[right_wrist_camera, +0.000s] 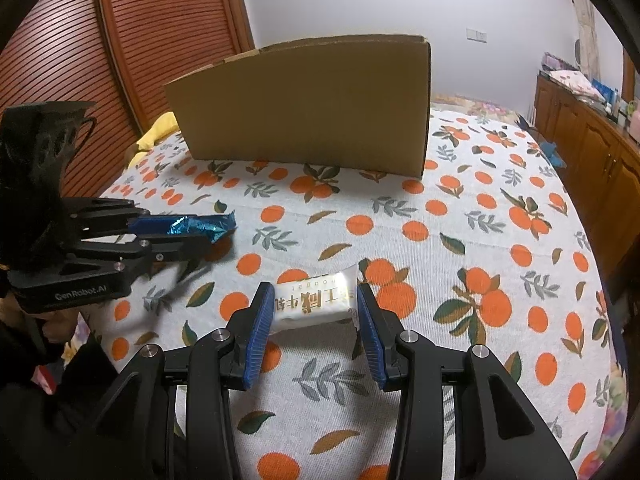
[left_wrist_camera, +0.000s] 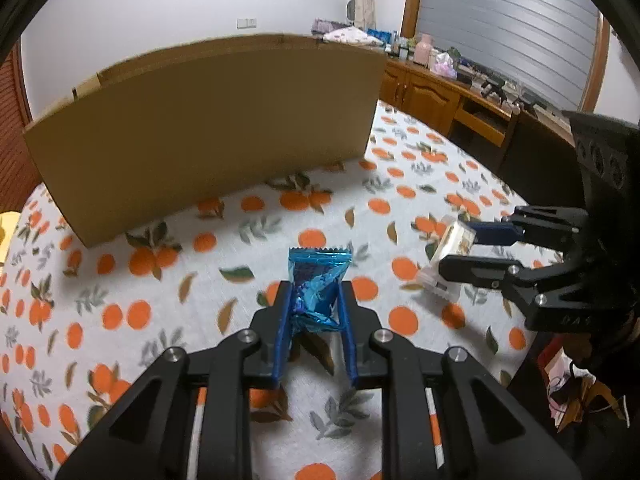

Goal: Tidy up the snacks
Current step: 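Lift the blue candy and white bar and carry both over the box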

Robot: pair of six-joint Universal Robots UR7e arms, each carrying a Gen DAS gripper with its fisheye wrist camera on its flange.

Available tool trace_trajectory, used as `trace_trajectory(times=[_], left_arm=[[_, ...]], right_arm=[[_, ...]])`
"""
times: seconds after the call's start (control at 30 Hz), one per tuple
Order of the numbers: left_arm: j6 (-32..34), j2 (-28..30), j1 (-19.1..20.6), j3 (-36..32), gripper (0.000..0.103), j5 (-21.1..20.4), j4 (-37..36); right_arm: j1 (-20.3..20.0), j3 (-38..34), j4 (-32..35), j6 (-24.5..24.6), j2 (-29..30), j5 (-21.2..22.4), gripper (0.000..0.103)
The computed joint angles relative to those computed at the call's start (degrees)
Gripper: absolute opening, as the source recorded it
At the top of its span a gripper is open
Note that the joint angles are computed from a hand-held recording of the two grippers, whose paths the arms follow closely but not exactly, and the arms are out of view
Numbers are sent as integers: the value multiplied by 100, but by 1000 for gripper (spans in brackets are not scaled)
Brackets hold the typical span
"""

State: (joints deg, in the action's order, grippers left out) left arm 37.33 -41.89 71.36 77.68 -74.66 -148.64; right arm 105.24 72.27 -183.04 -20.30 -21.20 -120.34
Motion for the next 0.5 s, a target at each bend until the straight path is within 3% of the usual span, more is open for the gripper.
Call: trace_trajectory(times=[0.5], left_arm=[[228, 269, -230, -1128, 20, -165, -29]], right_arm=[[245, -1173, 135, -674, 209, 131, 42]])
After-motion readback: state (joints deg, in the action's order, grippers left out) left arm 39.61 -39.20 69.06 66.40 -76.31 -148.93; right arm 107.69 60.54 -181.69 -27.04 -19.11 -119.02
